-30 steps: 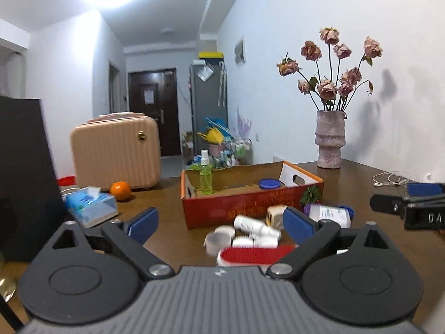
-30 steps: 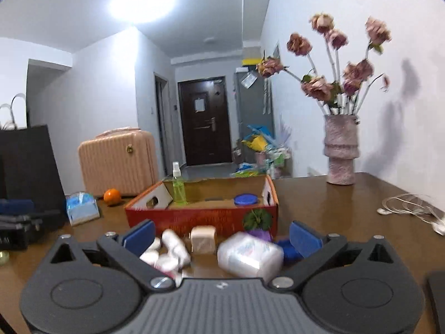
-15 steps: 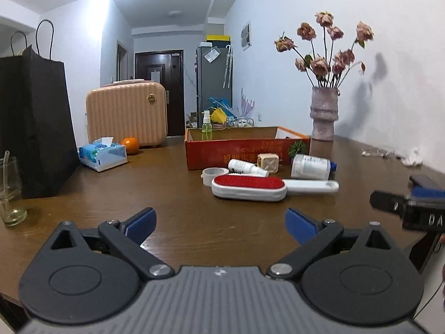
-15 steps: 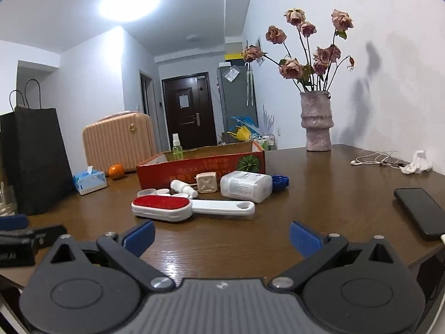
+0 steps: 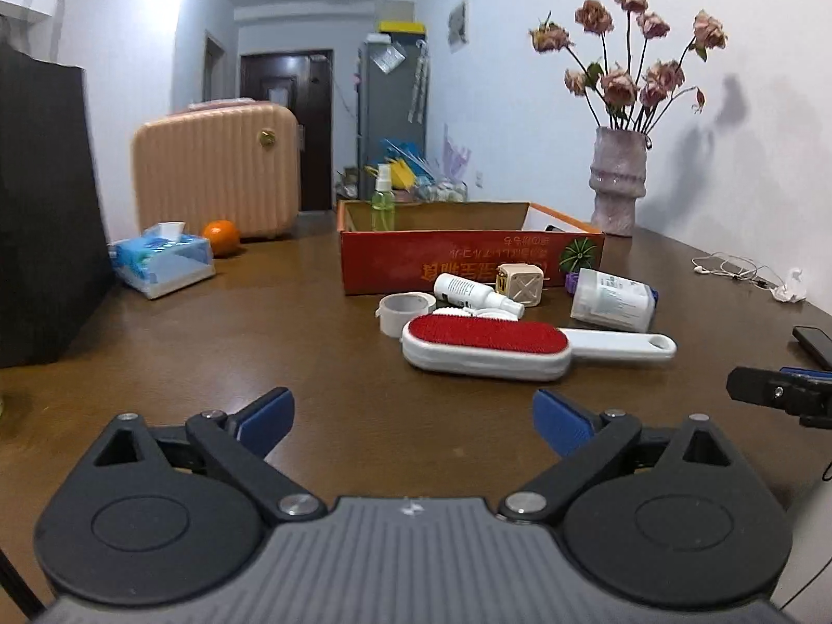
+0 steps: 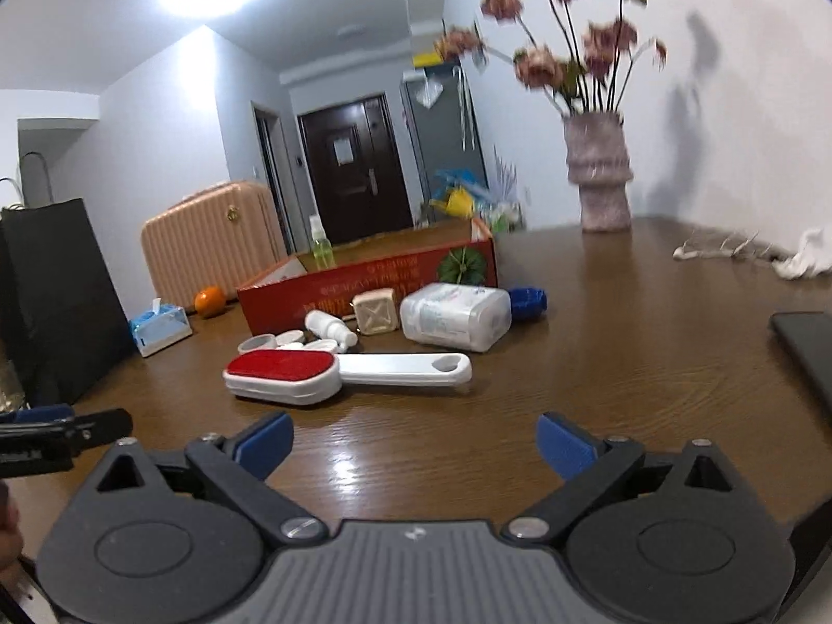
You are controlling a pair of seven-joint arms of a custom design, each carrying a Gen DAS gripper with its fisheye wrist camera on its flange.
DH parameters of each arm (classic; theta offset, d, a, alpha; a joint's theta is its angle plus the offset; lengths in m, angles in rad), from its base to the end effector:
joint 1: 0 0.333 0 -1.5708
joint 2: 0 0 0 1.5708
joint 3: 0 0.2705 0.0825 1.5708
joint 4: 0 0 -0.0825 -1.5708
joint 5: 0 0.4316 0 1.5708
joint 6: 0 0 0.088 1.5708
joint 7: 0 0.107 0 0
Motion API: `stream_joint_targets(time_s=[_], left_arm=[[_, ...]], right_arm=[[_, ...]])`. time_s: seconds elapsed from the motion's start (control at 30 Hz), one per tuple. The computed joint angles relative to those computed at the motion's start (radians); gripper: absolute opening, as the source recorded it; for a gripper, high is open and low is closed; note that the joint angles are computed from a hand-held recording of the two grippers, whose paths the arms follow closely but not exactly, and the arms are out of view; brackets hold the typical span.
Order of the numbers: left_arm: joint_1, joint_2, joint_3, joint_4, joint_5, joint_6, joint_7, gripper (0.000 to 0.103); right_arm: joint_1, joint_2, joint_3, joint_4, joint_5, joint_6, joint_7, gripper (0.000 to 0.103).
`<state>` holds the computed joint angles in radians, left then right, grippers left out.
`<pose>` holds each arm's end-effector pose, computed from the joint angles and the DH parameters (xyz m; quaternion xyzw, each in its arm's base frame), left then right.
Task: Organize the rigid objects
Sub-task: 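Withdraw both tools from the box back over the table, then grasp the red lint brush with the left tool while the right tool grasps the white jar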
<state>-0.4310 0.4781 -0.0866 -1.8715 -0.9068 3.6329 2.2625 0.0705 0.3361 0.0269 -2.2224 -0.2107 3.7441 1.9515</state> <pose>0.6217 -0.2317 0.3068 -0.5686 0.6241 -0.4004 0.3562 0.5979 0.0859 0.2863 -0.5767 0.5985 -0.2853 0.4774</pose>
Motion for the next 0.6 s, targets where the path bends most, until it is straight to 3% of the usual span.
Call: stream_joint_targets(time_s=[0.13, 0.23, 0.27, 0.33, 0.37, 0.43, 0.47, 0.53, 0.6], left_arm=[[0.045, 0.074, 0.025, 0.151, 0.102, -0.171, -0.065, 0.09], [-0.042, 0.175, 0.181, 0.33, 0.079, -0.356, -0.124, 0.084], [-0.08, 0.221, 0.251, 0.394, 0.093, -0.41, -0.178, 0.08], [-0.076, 0.298, 0.297, 0.512, 0.132, -0.524, -0.258, 0.075], [-0.063, 0.323, 0.298, 0.556, 0.147, -0.57, -0.288, 0.072], [-0.009, 0.369, 0.258, 0.639, 0.163, -0.651, -0.307, 0.067], [0.015, 0.379, 0.232, 0.659, 0.168, -0.674, -0.303, 0.065], [0.068, 0.395, 0.168, 0.688, 0.17, -0.706, -0.274, 0.063], [0.12, 0.393, 0.099, 0.689, 0.164, -0.716, -0.235, 0.059]], right_arm=[[-0.112, 0.08, 0.059, 0.152, -0.172, -0.098, 0.172, 0.066], [-0.229, 0.169, 0.146, 0.309, -0.357, -0.199, 0.319, 0.053], [-0.226, 0.192, 0.147, 0.348, -0.356, -0.226, 0.312, 0.049], [-0.227, 0.239, 0.16, 0.424, -0.351, -0.279, 0.275, 0.041], [-0.249, 0.265, 0.19, 0.46, -0.359, -0.309, 0.266, 0.035], [-0.345, 0.32, 0.308, 0.524, -0.41, -0.386, 0.242, 0.026], [-0.367, 0.336, 0.338, 0.541, -0.416, -0.41, 0.219, 0.025], [-0.36, 0.356, 0.34, 0.566, -0.382, -0.439, 0.151, 0.025], [-0.442, 0.393, 0.439, 0.59, -0.4, -0.488, 0.117, 0.025]])
